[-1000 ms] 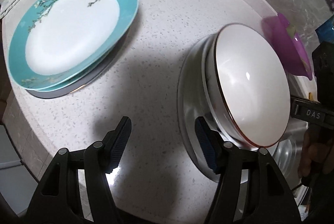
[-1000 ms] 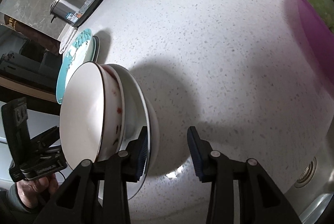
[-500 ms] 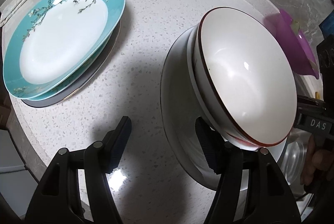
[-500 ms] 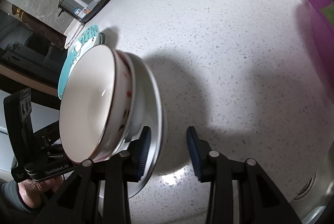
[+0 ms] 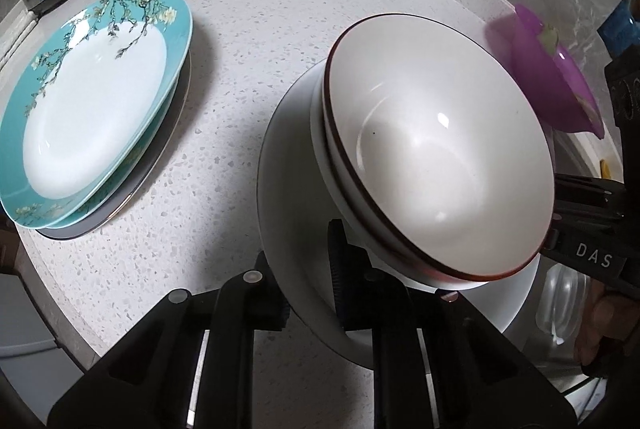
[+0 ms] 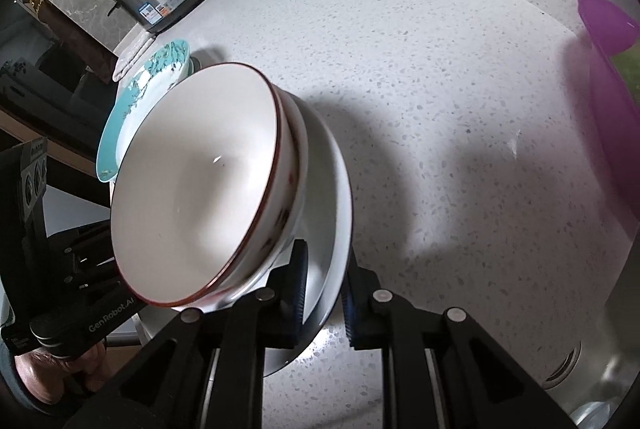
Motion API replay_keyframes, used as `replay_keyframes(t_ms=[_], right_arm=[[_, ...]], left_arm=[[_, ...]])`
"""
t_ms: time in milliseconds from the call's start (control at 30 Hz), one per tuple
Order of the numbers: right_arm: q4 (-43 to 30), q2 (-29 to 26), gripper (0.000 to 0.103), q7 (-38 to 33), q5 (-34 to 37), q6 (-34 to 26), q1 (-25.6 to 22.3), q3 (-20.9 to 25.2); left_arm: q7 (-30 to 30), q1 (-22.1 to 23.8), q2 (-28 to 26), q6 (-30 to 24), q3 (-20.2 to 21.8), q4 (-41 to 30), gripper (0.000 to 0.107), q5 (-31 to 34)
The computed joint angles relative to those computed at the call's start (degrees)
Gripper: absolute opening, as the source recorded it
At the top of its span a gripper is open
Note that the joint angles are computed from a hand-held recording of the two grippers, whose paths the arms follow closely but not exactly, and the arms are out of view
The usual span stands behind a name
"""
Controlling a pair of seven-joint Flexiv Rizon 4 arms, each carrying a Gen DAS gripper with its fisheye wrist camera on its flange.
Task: Organize plates and bowls
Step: 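Lift the nested bowl stack with both grippers over the teal plates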
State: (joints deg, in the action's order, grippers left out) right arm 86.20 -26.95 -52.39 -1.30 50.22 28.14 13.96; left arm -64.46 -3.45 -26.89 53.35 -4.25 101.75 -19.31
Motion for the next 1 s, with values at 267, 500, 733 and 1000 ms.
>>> replay_keyframes(t_ms=[267,500,733,1000], right_arm=[[1.32,1.95,0.017,1.99,-0.25,0.27,0.23,-0.08],[1.35,3.86,0.018,4.12,-1.61,0.14,1.05,-0.38],[-2.9,3.43,0.018,6.45,-3.98,-2.67,2.82,-0.82],[-16.1,-3.07,0.018,8.02,-6.13,-8.16,6.35,-1.8]], left_arm=[[1.43,0.19,2.32,-1.62,0.07,1.25,0.014,-0.12],[2.45,0.22,5.04,-3.3,0.1,1.86,0.014,-1.02],[7.31,2.4,7.94,-5.64,0.93,1.83,0.014,-3.1],[13.44,7.54,6.67,-12.14,2.99,-4.97,0.014,-4.6]])
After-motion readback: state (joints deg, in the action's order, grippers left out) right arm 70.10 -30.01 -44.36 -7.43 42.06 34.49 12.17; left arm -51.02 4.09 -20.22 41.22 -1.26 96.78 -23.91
